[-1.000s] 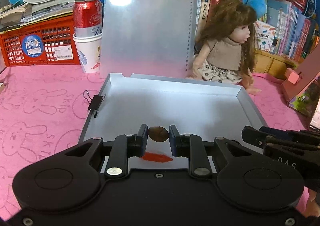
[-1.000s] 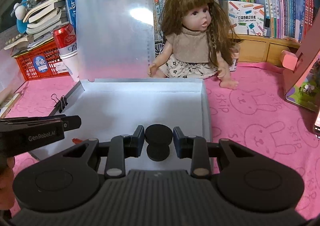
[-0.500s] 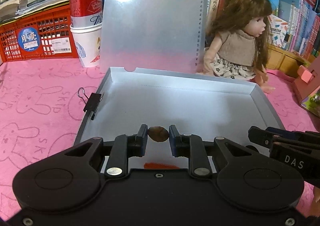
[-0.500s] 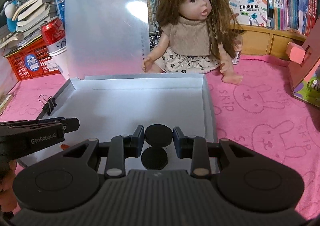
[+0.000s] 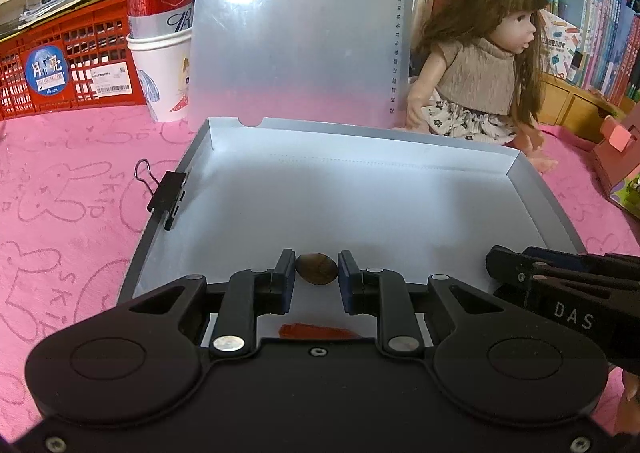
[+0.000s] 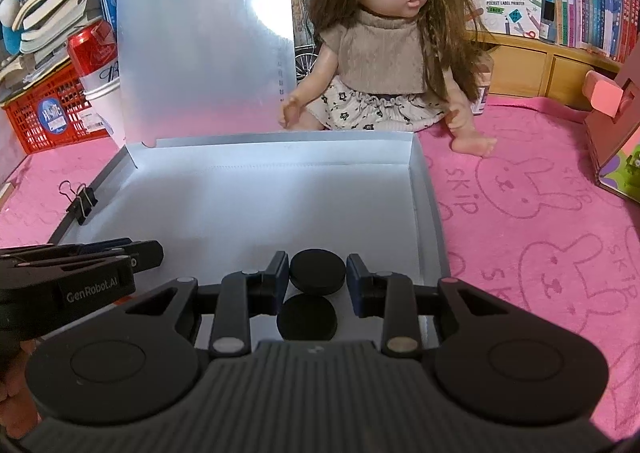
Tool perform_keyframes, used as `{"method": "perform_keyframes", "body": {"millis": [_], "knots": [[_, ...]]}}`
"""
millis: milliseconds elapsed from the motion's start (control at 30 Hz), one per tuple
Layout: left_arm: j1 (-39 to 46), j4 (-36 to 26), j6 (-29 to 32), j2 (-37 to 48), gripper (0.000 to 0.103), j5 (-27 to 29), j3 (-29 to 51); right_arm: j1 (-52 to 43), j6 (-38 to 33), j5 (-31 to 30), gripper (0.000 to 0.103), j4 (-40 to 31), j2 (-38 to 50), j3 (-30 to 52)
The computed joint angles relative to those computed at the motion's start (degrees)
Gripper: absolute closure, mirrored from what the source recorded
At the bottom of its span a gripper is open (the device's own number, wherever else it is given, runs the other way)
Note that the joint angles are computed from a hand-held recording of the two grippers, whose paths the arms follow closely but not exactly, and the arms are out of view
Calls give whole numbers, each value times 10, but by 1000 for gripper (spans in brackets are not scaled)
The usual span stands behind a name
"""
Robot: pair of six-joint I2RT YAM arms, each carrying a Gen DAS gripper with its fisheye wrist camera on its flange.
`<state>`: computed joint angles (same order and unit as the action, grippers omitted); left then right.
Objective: Organize rigid objects
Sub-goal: 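Carry the walnut and black disc into the white box with both tools, then open the left tool to drop the walnut while the right tool releases the disc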
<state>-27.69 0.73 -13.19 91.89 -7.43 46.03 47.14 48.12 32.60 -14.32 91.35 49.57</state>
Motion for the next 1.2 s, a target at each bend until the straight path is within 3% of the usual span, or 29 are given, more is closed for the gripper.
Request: {"method": "perform_keyframes", "body": {"millis": [433, 600, 667, 733, 1200], "knots": [[-13, 22, 14, -7, 81, -22, -21, 2, -6, 5, 66, -17, 24, 20], [-13, 29, 15, -13, 80, -22, -29, 2, -3, 4, 58, -9, 16, 12], [-12, 30, 13, -17, 73, -17, -34, 2, 1, 6, 48, -3, 7, 4], [-9, 33, 8, -25, 65, -12, -41, 5, 5, 11, 44, 0, -2, -2], [-14, 8, 4, -141, 48, -18, -100, 68, 20, 77, 23, -39, -80, -28]]}}
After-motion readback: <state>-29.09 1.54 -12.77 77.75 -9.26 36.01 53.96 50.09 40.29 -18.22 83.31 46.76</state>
